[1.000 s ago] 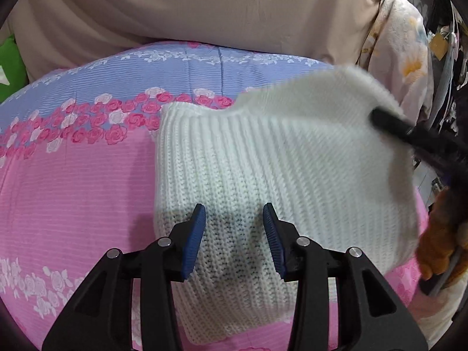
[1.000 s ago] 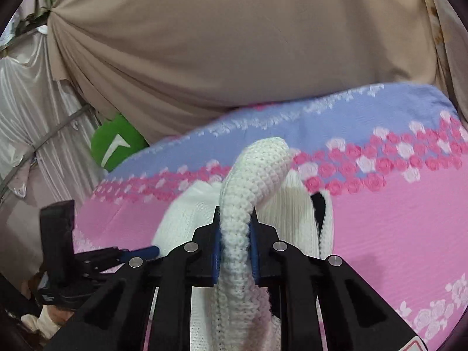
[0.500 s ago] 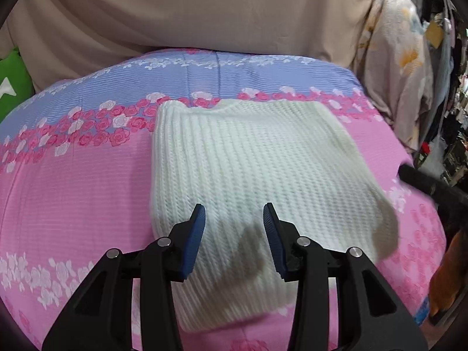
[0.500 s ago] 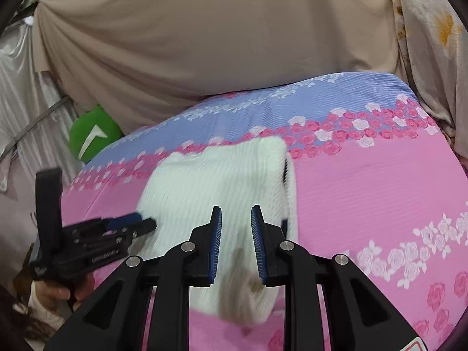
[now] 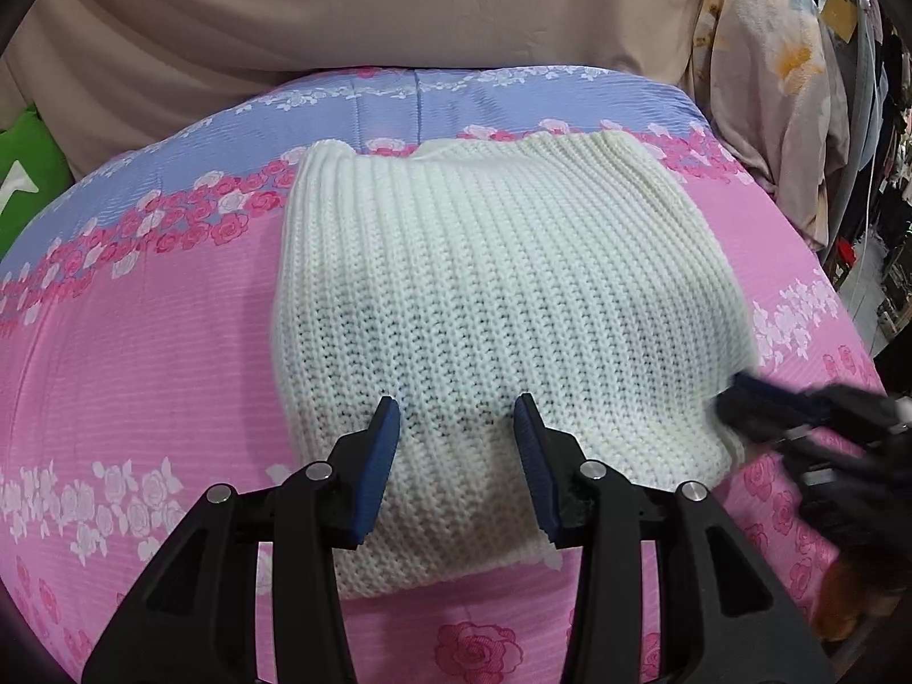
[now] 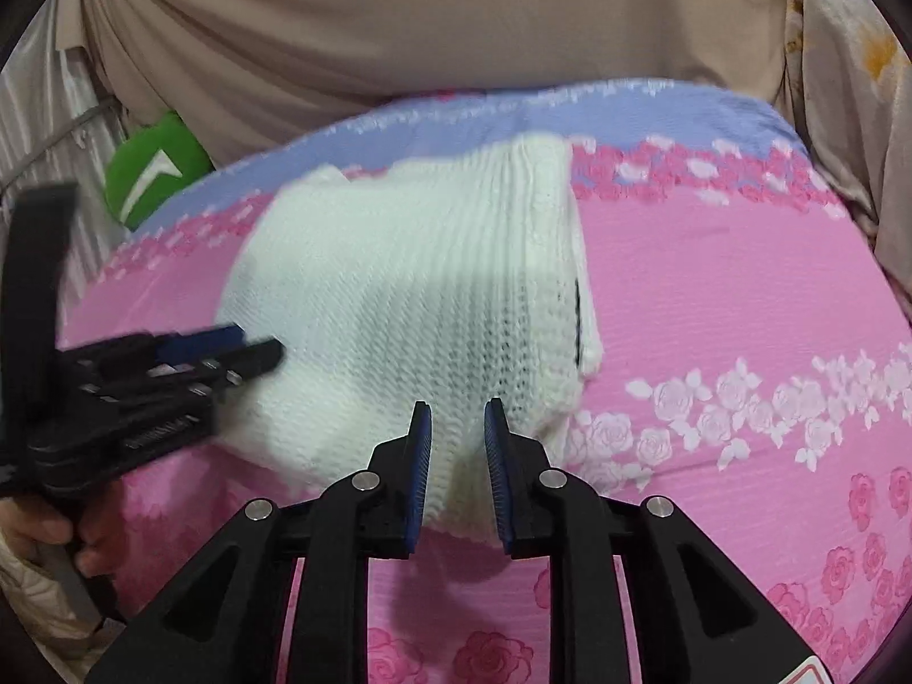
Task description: Fold small clothes
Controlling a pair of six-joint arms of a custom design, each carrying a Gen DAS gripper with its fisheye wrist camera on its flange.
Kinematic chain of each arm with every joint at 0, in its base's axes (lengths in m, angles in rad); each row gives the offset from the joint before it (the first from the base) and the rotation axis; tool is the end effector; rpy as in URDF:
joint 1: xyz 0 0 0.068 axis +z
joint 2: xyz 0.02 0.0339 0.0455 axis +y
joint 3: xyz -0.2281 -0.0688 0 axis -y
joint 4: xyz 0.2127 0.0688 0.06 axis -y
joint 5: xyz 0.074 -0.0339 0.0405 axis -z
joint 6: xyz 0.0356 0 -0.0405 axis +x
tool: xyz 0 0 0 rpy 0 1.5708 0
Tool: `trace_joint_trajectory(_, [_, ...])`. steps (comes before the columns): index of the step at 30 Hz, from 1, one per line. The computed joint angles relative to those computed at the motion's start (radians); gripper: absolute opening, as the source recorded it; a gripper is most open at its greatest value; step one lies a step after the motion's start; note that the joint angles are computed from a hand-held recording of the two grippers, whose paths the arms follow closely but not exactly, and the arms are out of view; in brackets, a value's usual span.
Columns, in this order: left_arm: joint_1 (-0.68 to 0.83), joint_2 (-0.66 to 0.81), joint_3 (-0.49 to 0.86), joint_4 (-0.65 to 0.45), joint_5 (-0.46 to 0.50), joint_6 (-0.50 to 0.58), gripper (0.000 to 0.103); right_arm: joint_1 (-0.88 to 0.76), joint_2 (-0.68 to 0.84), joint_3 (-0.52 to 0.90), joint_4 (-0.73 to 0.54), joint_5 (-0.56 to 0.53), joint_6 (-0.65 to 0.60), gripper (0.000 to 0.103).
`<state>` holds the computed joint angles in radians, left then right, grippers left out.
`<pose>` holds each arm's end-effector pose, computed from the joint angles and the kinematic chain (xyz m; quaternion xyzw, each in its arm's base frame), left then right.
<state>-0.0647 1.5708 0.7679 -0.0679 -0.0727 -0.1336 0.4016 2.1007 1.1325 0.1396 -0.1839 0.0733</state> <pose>0.2810 -0.0156 0.1465 -0.0448 0.9378 0.0001 0.3444 0.3463 0.1541 0.0888 -0.1845 0.9101 0.1681 0.3308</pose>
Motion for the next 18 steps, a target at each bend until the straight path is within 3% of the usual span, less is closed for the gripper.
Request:
trace_joint_trajectory(8, [0.024, -0.082, -0.042, -0.031, 0.01, 0.0, 0.04, 0.051, -0.249, -0.128, 0.028, -0.056, 0.018, 0.023])
trace_joint_trajectory(11, [0.048, -0.116, -0.065, -0.043, 0.006, 0.01, 0.041, 0.094, -0.173, -0.047, -0.005, -0.067, 0.011, 0.023])
trace_joint_trajectory(14, [0.086, -0.115, -0.081, -0.04, -0.001, 0.019, 0.041, 0.144, 0.034, 0.12, -0.084, -0.045, -0.002, 0.023])
trace_joint_trajectory(15, [0.103, -0.113, -0.086, -0.04, 0.005, 0.02, 0.041, 0.161, 0.075, 0.134, -0.059, -0.013, -0.012, 0.023])
trace_joint_trajectory(16, [0.124, -0.113, -0.091, -0.044, 0.014, 0.024, 0.041, 0.174, 0.065, 0.097, 0.002, 0.011, -0.026, 0.023])
trace_joint_trajectory(18, [0.147, -0.127, -0.103, -0.049, 0.018, 0.03, 0.042, 0.18, 0.029, 0.117, -0.075, 0.022, -0.03, 0.023])
